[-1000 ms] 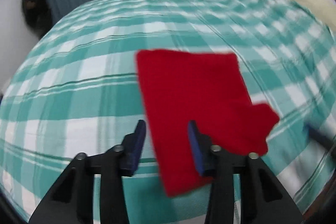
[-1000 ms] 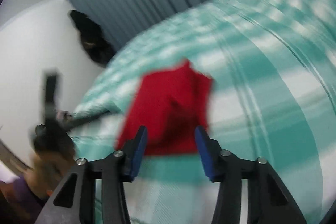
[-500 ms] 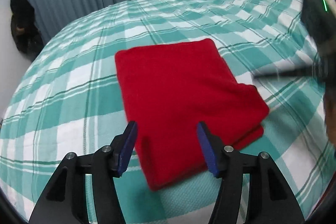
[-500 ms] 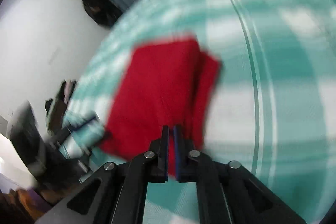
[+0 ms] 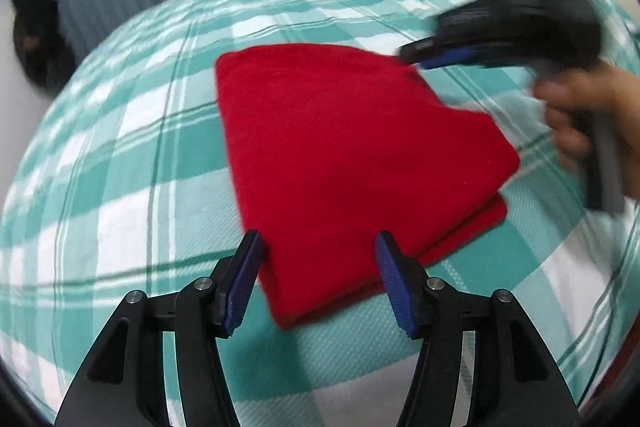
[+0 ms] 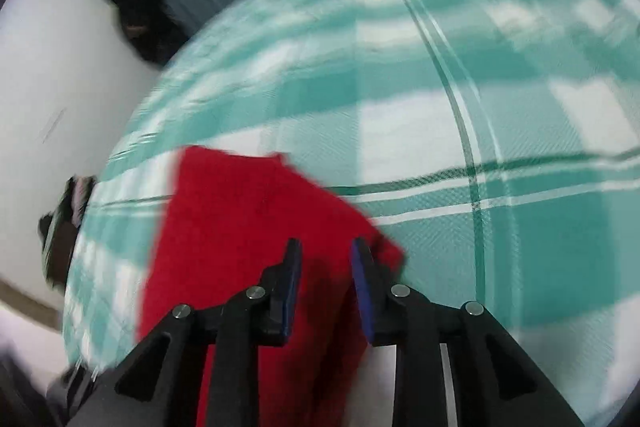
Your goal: Fold small clothes
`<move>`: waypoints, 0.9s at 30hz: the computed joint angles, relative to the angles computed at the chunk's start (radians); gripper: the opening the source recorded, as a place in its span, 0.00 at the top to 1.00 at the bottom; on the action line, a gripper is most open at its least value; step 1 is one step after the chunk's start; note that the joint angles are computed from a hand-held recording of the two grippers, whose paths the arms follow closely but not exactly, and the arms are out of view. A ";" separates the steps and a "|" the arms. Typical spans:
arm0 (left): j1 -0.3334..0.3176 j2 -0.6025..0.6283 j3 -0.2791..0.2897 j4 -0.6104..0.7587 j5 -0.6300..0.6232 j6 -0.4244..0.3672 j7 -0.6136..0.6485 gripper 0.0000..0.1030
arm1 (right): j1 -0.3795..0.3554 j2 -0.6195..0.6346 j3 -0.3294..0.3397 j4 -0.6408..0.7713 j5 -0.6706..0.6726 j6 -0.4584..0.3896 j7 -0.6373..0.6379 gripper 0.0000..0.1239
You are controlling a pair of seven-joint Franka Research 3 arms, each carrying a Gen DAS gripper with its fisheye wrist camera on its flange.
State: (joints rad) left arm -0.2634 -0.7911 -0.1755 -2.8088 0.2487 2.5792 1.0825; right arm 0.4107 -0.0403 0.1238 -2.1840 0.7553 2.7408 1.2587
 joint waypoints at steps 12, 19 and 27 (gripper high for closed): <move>0.039 -0.027 -0.034 0.034 0.052 -0.150 -0.082 0.41 | 0.103 -0.218 0.017 -0.337 0.082 0.076 -0.095 0.87; 0.039 -0.025 -0.022 0.043 0.060 -0.181 -0.091 0.41 | 0.145 -0.237 -0.021 -0.357 0.068 0.079 -0.050 0.87; 0.064 -0.066 0.038 0.013 0.036 -0.189 -0.073 0.32 | 0.139 -0.234 -0.021 -0.356 0.058 0.073 -0.066 0.87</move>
